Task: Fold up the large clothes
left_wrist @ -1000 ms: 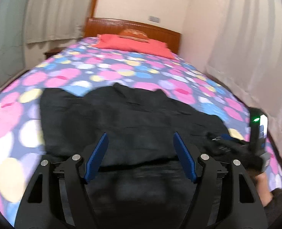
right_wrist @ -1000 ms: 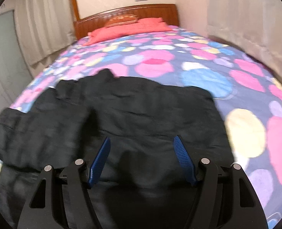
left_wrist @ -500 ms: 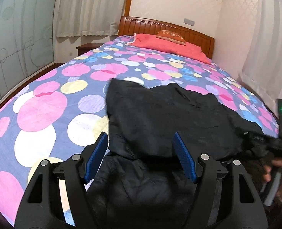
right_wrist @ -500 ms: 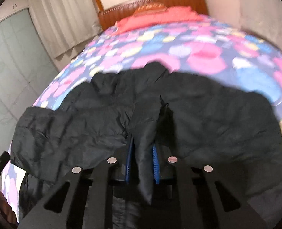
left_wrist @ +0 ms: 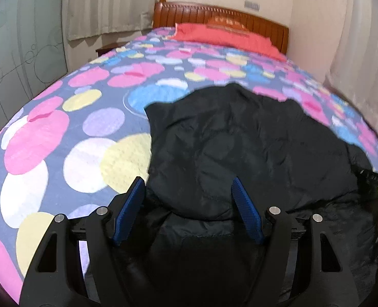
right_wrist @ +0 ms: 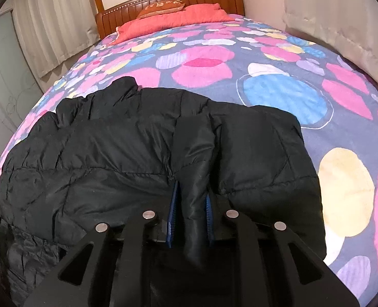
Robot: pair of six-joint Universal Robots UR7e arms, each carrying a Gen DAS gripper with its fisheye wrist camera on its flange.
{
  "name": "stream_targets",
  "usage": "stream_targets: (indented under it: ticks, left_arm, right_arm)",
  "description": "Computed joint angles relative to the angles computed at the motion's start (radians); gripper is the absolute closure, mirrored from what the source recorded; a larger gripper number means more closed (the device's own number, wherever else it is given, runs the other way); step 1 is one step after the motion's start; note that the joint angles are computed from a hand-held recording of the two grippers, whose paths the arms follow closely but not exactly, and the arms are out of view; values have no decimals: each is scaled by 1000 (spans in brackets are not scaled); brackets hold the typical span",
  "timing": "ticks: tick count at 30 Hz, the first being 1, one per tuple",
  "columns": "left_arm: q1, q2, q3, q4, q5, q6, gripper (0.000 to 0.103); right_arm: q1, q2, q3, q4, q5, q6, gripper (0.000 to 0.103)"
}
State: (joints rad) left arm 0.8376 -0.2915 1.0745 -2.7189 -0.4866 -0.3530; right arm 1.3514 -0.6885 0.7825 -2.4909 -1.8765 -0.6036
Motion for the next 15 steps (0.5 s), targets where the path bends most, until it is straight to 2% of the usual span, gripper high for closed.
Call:
stream_targets:
  ticks: [3,7,9,10,13,15]
  left_arm:
    - [-1,6,-19,-5,4,22,33]
    - [7,29,-79,-45,-14,58,33]
    - [15,66,-159,-23,-29,74,33]
    - [20,87,-201,-18,-40,91,33]
    - [37,159,-341,56,-54,104,33]
    - [52,206,-440,175,-46,57,33]
  right_arm:
    - [6,-19,0,37,-8,41,78]
    - [34,-44,53,-81,-11,5,77]
    - [44,-32,36,-76,13,-2,75]
    - [52,-10,10,-68,14,-8,70]
    - [59,50,-65,-34,22,-23,69]
    - [64,102,-121,-34,-26,-50,69]
